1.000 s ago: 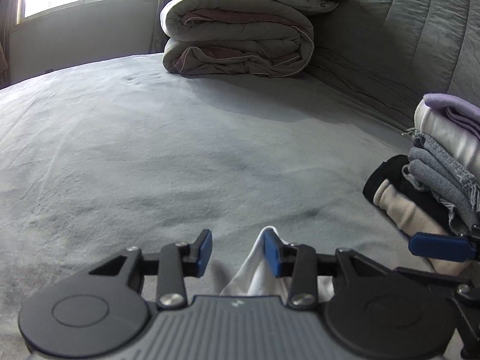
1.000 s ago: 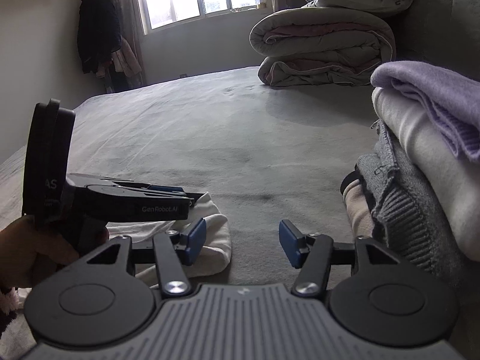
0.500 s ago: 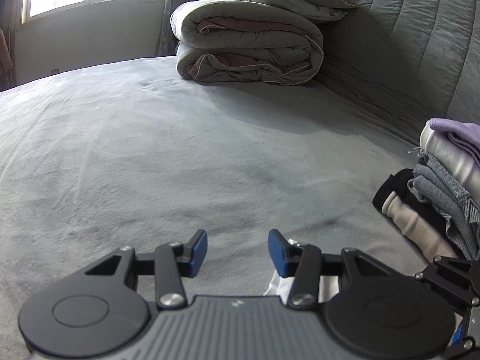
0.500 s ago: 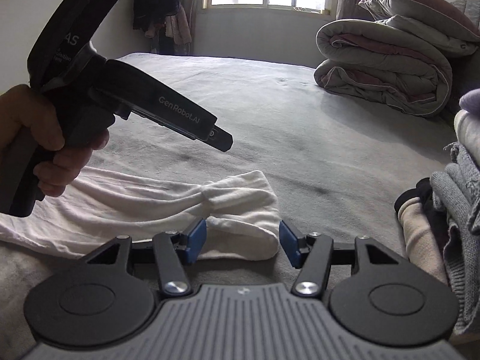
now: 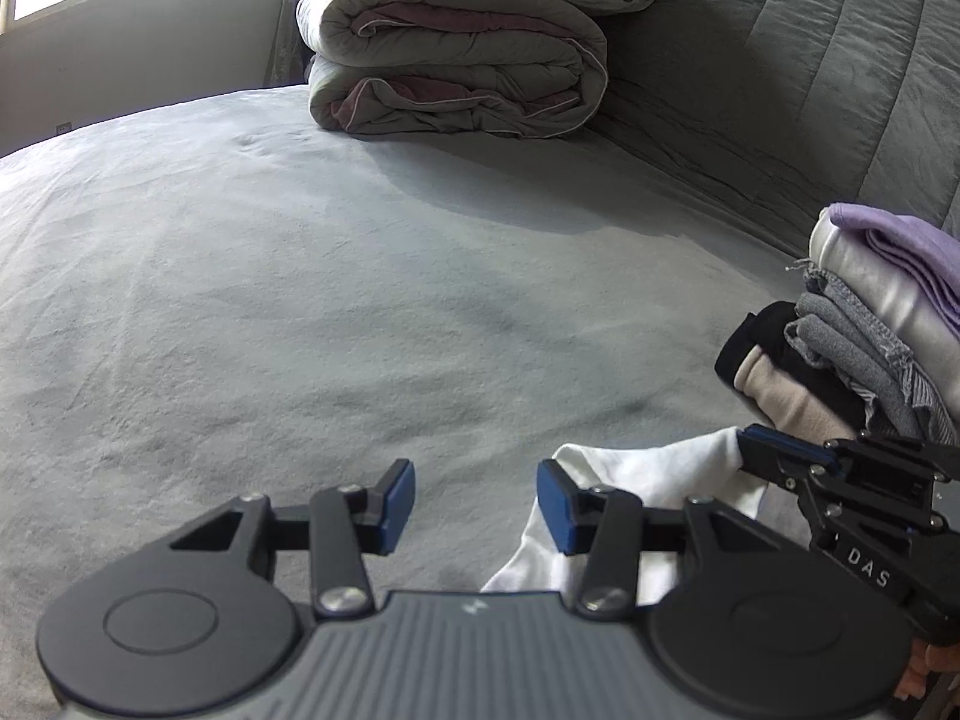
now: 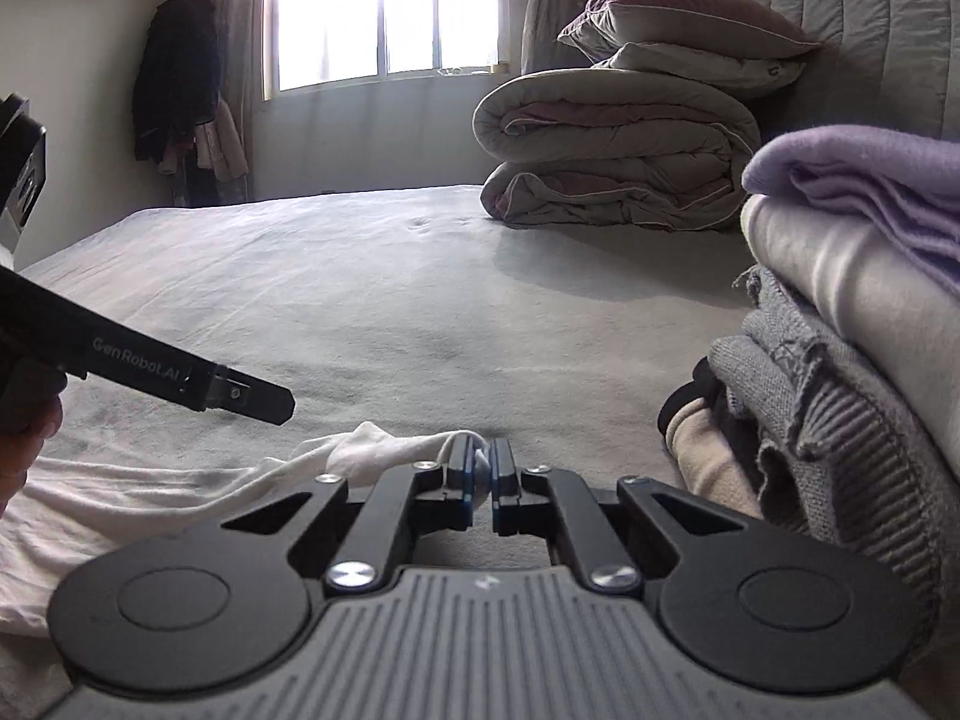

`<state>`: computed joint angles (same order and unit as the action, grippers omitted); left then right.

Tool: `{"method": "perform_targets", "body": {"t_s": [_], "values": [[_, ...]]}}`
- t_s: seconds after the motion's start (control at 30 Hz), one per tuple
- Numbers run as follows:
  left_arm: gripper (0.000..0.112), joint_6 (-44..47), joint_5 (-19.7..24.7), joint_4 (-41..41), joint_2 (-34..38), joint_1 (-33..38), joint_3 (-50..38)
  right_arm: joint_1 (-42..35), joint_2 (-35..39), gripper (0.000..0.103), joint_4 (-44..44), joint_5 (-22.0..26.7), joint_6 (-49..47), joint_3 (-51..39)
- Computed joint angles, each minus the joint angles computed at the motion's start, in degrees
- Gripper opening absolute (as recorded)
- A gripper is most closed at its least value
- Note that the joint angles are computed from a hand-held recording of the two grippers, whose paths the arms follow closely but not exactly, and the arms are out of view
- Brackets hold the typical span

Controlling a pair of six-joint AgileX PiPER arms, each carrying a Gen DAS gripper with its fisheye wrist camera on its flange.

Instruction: Fold clothes

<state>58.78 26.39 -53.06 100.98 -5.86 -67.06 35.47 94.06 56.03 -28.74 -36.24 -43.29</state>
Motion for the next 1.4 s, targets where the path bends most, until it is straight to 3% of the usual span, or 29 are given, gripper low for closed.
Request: {"method": "perform_targets", "body": {"t_s": [0.1,0.2,0.3,0.53,0.57,0.6,0.67,0.73,0.77,0.87,0.93,1.03,1.1,1.27,1.4], "values": [[0.047,3.01,2.65,-0.3,1.29,-0.12,-1.09,-1.4,0.07,0.005,0.69,0.7,2.31,-0.34],[0.054,6.6,5.44,-0.1,2.72,-0.71,-2.46,-1.2,0.18,0.005,2.39,0.35,1.43,-0.7],[0.056,9.33,3.32,2.85,3.36,-2.93,-2.47,-0.62,0.22,0.005,7.27,0.36,-3.68,-1.33],[0.058,21.46,-0.82,-6.92,6.42,-5.54,-3.71,0.48,0.68,0.005,16.24,-0.68,-12.48,-2.32],[0.054,23.08,-1.28,-8.88,7.07,-5.96,-4.06,0.41,0.71,0.005,16.57,-0.62,-12.68,-2.33],[0.043,24.03,-1.55,-10.52,7.8,-6.43,-4.61,0.32,0.66,0.005,16.64,-0.55,-12.67,-2.3],[0.032,19.97,-3.43,-9.59,9.13,-7.71,-6.5,0.07,0.7,0.005,16.54,-0.49,-12.4,-2.25],[0.03,9.94,-8.34,-4.47,10.2,-9.67,-8.34,0.32,0.95,0.006,15.99,-1.33,-11.69,-2.14],[0.03,4.76,-10.65,-1.21,10.54,-10.39,-8.96,0.34,0.94,0.013,16.02,-1.19,-11.83,-2.06],[0.03,-4.71,-13.1,4.69,9.99,-10.55,-9.3,0.04,0.5,0.017,18.41,0.58,-15.2,-2.41],[0.03,-2.63,-12.24,0.78,8.09,-9.29,-7.75,-0.57,-0.32,0.018,17.94,2.32,-14.75,-2.15],[0.031,1.31,-11.28,-3.98,2.98,-7.43,-2.68,-2.12,-1.69,0.036,15.98,6.06,-11.65,-1.6],[0.032,6.27,-11.65,-8.51,-1.98,-6.45,2.78,-2.3,-2.2,0.037,17.3,7.29,-12.4,-1.72],[0.039,19.93,-12.37,-18.04,-14.96,-4.12,16.55,-1.93,-2.89,0.037,30.34,9.14,-23.97,-3.63],[0.042,19.75,-13.16,-14.57,-23.82,-3.07,25.33,-1.89,-3.0,0.038,41.8,9.6,-34.52,-5.13]]}}
